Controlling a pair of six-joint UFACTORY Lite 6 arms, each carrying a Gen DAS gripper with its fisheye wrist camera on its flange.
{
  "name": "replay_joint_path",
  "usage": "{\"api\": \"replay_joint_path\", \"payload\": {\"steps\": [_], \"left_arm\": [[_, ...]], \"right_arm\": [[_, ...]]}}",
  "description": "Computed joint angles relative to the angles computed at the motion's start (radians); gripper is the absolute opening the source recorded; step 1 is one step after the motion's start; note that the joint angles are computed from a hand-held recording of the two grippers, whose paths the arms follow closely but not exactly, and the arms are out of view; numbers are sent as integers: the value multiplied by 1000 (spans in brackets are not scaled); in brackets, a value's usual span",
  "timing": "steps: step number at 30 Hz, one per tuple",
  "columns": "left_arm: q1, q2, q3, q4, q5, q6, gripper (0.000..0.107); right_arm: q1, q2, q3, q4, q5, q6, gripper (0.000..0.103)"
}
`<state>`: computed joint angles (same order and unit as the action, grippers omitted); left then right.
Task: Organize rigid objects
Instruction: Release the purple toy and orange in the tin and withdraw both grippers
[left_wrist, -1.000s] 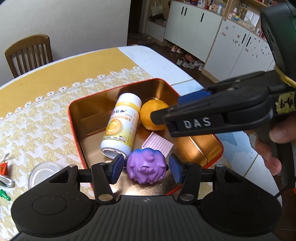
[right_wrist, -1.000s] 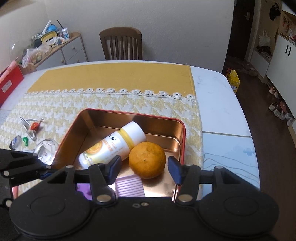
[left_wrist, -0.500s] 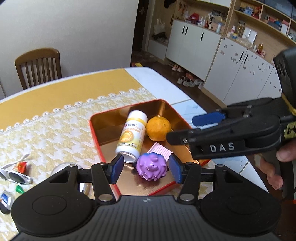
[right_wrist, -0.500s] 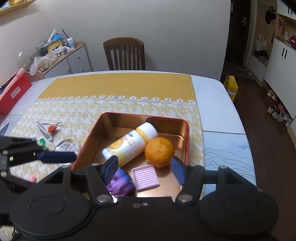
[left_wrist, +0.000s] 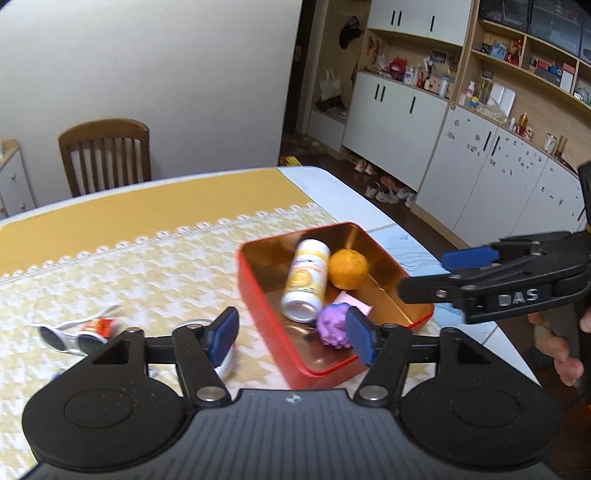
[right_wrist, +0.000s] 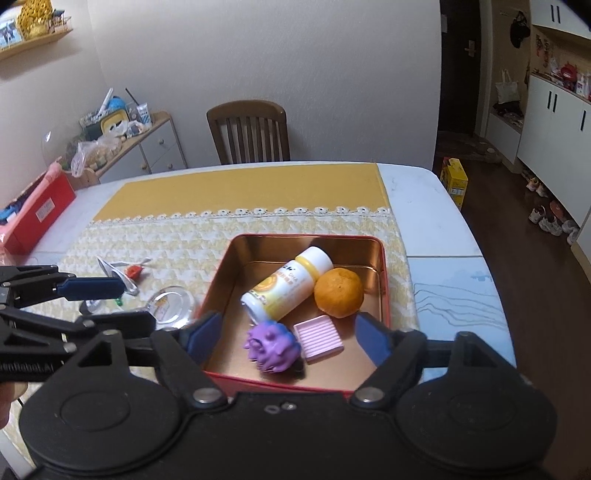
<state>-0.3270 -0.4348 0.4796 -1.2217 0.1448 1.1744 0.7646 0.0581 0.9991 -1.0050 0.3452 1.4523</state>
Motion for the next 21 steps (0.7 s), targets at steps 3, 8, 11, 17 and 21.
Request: {"api": "replay_joint_path", "payload": {"steps": [3, 8, 11, 17, 21], "left_arm": [[109, -63, -37, -22, 81, 74, 74], [301, -131, -66, 25, 224, 123, 76], [448, -155, -80, 9, 326, 220, 83], [745, -113, -55, 13, 546, 419, 84], [914, -17, -6, 9, 642, 549, 84]], "right_arm": [[45, -7, -8, -62, 21, 102, 87], [138, 34, 25, -149, 66, 255, 96], [197, 78, 64, -192, 90, 328, 99], [319, 197, 185, -220, 142, 402, 103], [391, 306, 300, -210, 176, 418, 103]]}}
